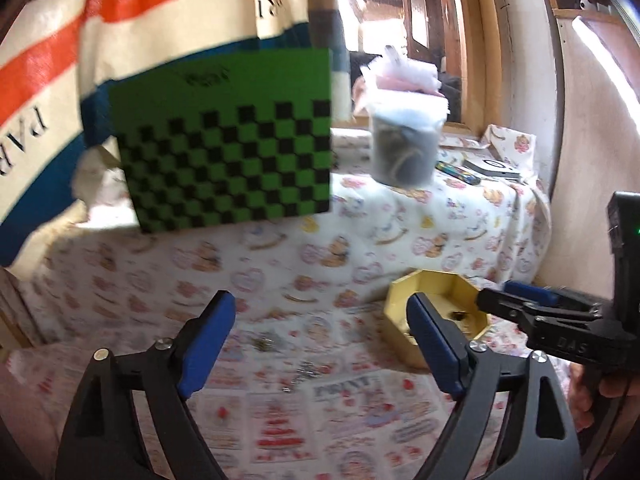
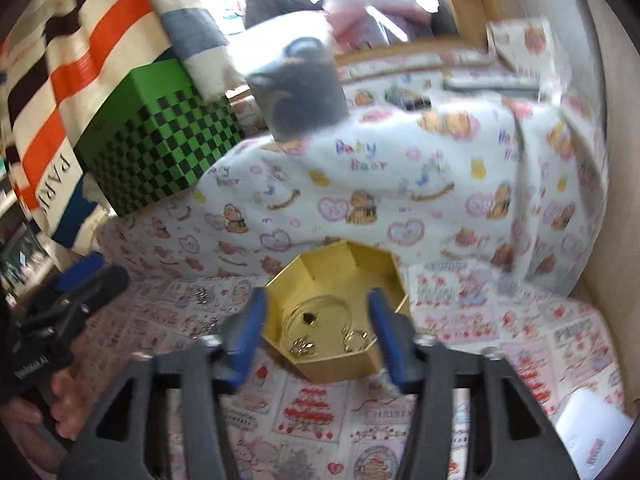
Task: Organize jewelry
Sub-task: 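Raise both open tools away from the gold box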
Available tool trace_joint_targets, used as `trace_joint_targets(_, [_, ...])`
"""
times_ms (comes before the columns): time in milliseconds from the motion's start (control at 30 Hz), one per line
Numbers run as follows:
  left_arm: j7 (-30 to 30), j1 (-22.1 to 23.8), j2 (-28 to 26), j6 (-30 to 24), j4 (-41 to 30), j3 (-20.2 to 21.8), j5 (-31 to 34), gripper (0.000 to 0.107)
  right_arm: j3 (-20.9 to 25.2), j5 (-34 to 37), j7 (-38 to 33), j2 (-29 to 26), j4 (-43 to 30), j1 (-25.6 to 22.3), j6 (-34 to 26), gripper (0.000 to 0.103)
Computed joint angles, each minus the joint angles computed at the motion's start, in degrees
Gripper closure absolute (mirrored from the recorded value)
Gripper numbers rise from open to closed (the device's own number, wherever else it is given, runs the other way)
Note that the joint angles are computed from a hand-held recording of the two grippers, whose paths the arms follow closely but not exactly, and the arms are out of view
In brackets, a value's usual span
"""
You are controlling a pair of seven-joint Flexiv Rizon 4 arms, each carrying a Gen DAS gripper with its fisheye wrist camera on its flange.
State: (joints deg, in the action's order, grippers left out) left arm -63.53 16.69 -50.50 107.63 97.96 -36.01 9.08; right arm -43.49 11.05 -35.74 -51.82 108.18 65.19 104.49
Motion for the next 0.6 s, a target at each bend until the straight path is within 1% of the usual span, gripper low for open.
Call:
trace_joint_targets(33, [-0.24,-0.02,-0.14,1.57,0.15,0.42,0.13,0.016,-2.45,0.40,0.27,-1.16,0.14,1.94,-1.01,0.044])
trace_joint_targets(67, [-0.76,-0.26,-0.23,2.51,0.12,0.92,0.17,0.012,-3.84,0.36,0.69,-1.92,0.08,2.93,-1.87,0.043])
trace_joint_targets(100, [-1.33,-0.13,-0.48,2.81,-0.07,1.04,0.35,0.009,-5.06,0.23,1.24,-2.53,0.21,3.79,-2.58,0.038])
trace_joint_targets(167, [-2.56,0.57,-1.18,2.51,-0.42,0.54,0.68,0.009,-8.00,0.11,3.14,-4.29,0.58,5.77,-4.11,0.031])
trace_joint_targets(233, [-3.24,1.27,-2.10,0.83,-1.15,-0.18,0.59,0.009,-10.23,-0.76,4.74,-5.57,1.08,7.10,-5.43,0.029])
trace_joint_targets(267, [-3.48,0.99,-2.36,0.40,-1.44,0.12,0.12,0.009,-10.84,-1.36,5.38,-5.81,1.31,7.44,-5.95,0.024])
trace_joint_targets(300, [-3.62,0.66,-2.68,0.12,-1.77,0.53,-0.33,0.009,-11.47,-1.89,6.13,-6.17,1.43,7.71,-6.47,0.016])
trace_joint_targets(333, [-3.54,0.35,-3.02,-0.18,-2.19,1.01,-0.65,0.009,-12.22,-2.26,6.98,-6.71,1.56,8.13,-6.78,0.015])
trace_joint_targets(400, [-3.23,-1.41,-3.00,-0.72,-2.91,3.28,-1.64,0.009,-13.44,-3.17,8.30,-7.54,1.74,8.76,-7.34,0.015])
trace_joint_targets(500, [-2.23,-3.53,-2.68,-2.86,-3.86,5.98,-3.46,0.009,-13.76,-4.53,8.96,-7.45,1.99,8.86,-7.51,0.012])
trace_joint_targets(567, [-1.14,-4.75,-1.87,-7.61,-4.55,7.39,-5.84,0.009,-14.17,-4.98,9.43,-7.68,2.19,9.20,-7.59,0.010])
trace_joint_targets(600, [-0.18,-5.21,-1.56,-10.35,-5.02,7.76,-7.09,0.013,-14.24,-5.22,9.57,-7.68,2.24,9.24,-7.72,0.010])
